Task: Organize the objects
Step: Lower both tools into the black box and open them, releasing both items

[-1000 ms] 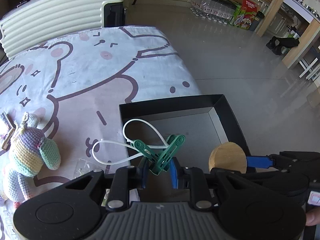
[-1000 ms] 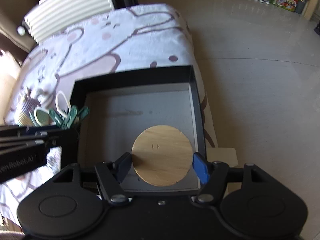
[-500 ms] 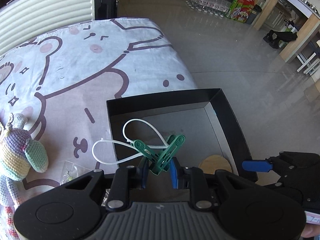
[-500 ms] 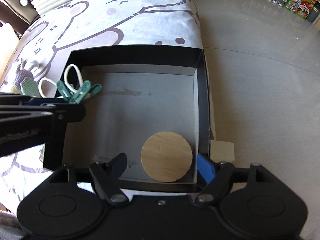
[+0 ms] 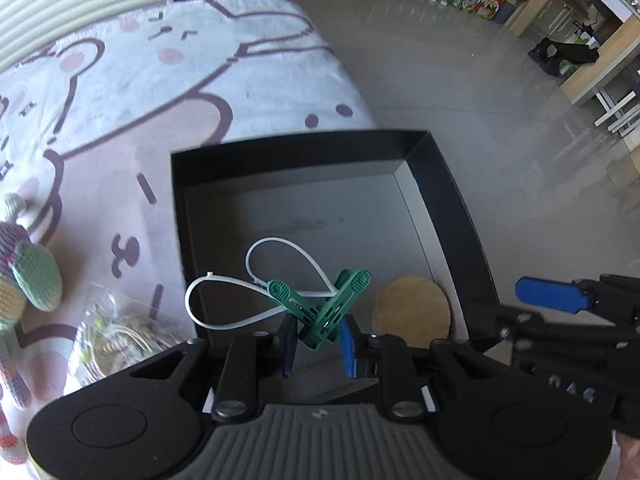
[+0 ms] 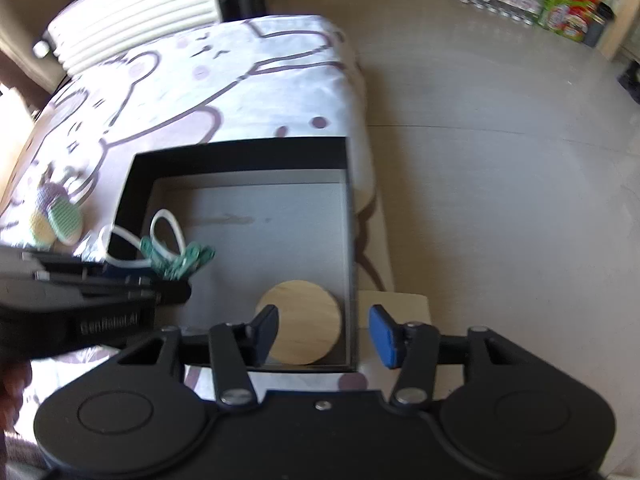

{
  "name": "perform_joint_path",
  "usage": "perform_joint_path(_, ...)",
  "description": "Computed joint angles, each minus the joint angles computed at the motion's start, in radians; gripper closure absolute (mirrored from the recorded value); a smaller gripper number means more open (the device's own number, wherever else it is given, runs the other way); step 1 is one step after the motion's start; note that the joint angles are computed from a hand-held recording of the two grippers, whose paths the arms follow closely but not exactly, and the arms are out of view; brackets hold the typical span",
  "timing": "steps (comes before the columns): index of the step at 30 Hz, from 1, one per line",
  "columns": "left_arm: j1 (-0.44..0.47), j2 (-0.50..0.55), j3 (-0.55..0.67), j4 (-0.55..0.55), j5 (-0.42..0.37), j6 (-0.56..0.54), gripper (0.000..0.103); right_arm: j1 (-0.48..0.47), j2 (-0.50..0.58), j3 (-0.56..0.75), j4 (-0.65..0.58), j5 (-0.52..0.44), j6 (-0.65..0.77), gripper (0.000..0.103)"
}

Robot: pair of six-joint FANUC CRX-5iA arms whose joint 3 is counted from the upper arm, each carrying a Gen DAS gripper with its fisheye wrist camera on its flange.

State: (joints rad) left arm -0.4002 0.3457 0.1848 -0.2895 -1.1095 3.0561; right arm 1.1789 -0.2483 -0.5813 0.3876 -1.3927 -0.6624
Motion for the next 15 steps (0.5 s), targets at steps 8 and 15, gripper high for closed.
perform_joint_path(8,0.024,0.045,-0.006,0.082,0.058,-0.021,0.078,0.029,-0.03,-0.029,0.002,0.003,-0.051,0.053)
perform_joint_path(15,0.029,0.08,0.017,0.113,0.071,-0.085,0.079,0.045,-0.037,-0.035,-0.01,-0.01,-0.088,0.053)
